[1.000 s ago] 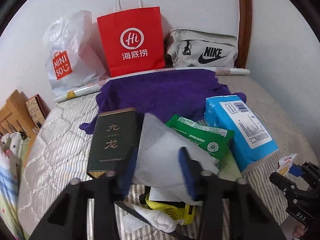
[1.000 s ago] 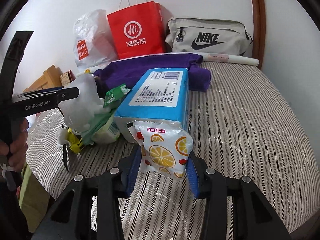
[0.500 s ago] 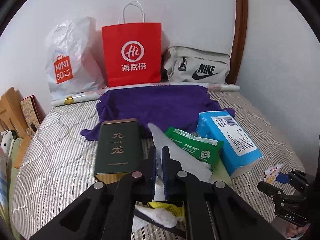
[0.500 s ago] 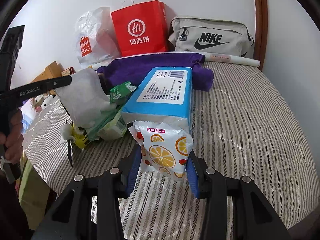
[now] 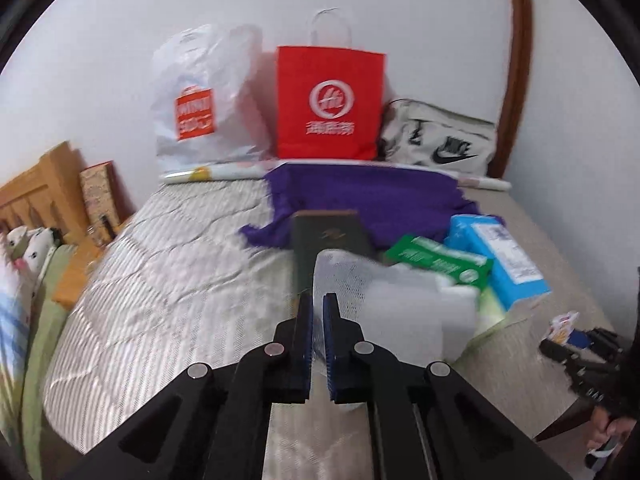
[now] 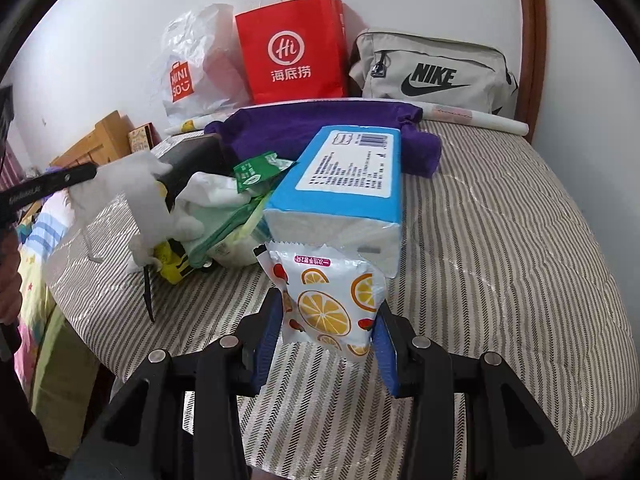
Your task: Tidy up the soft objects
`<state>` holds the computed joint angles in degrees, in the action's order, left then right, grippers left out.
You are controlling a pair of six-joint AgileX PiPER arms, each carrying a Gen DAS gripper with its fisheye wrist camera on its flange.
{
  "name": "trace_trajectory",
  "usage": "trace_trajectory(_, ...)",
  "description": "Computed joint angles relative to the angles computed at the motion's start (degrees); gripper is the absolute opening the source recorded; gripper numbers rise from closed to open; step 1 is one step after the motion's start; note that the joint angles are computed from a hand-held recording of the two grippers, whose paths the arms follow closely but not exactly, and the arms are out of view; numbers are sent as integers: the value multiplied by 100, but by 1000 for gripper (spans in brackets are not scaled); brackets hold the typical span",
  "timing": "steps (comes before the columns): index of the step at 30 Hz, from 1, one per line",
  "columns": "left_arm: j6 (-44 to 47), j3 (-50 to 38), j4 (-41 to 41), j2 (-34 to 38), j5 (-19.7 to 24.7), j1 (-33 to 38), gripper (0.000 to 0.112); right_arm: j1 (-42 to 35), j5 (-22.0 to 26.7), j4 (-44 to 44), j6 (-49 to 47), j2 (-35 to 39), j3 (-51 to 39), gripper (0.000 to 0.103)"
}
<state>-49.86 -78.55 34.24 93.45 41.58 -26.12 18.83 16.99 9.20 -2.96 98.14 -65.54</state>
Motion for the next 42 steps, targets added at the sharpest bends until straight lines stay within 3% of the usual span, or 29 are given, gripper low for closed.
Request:
trace_trajectory(7,-7,431,-385,185,-280,340,6,159,-2,-246,243,120,14,43)
trace_trajectory(16,472,283,-1127,610,-686,186,6,255,59,-541,513,188,-32,43)
trace_trajectory(18,704,442,-1429,503,-973,271,13,225,75,-461,454,205,-44,43)
trace_trajectory(20,1074,512,-1831,441,-1126,364,42,199,95,-436,455,236,-62,43)
trace_trajectory(23,1029,667,-1672,321,-1349,332,58,148,63,-174,233,267,-52,43)
trace_trajectory(28,1469,752,-2030,230,-1580,379,65,124,40,-31,109,296,-52,43)
trace_trajectory(37,1871,247,-2346,632,-1588,323,66,59,91,241,-142,368,-116,43)
trace_trajectory(42,1507,-104,-1946,1013,-1259,258,69,56,117,233,-152,400,-143,44)
